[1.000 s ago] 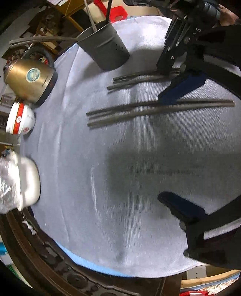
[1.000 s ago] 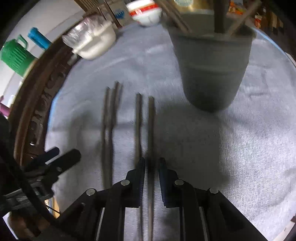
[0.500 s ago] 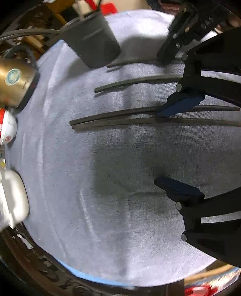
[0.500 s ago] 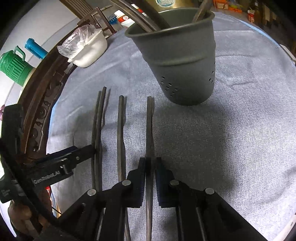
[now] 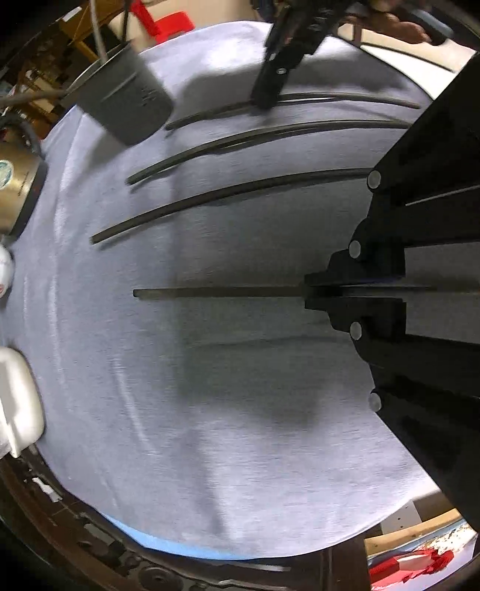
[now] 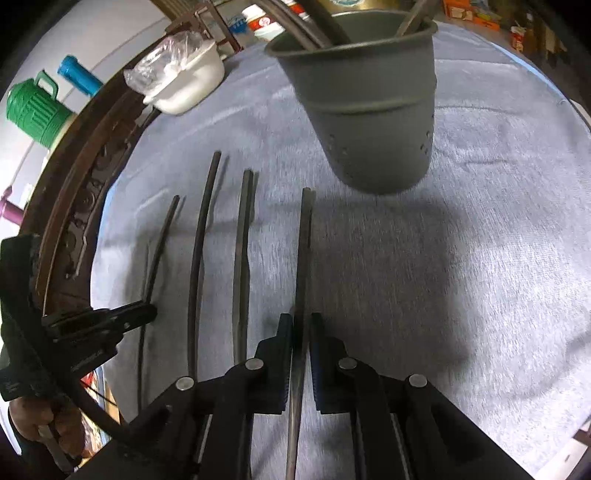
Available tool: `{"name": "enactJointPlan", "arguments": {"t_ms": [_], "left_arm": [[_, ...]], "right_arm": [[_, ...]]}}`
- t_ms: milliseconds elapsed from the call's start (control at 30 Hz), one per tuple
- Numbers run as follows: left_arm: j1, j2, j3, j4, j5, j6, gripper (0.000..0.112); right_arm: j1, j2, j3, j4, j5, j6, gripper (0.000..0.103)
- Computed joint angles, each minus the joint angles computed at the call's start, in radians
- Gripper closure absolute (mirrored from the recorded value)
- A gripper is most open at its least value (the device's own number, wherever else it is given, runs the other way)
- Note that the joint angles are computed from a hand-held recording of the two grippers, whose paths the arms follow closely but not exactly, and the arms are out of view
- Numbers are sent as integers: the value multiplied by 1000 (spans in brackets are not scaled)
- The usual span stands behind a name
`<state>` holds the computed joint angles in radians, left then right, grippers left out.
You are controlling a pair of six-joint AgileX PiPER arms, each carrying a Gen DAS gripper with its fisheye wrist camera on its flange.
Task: Organize utensils
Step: 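Lift both chopsticks upright and carry them over the grey cup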
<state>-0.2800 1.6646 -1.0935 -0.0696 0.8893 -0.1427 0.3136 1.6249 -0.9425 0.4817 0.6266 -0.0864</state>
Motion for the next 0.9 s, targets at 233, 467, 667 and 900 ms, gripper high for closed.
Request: {"name": "enactJointPlan", "arguments": {"t_ms": [233,467,667,900], "left_arm": [[74,-36,-33,-56,21,42,78],[36,134,-188,6,69,-5,107],[65,100,-133,-39,97,105,107],[92,226,-316,-72,289,187,101]], "right_arm": [[-17,4,-43,-46,44,51,77],[38,92,-154,-186,55,185,76],[42,119,-201,-244,149,150,94],[72,254,-421,-315,382,113,93]]}}
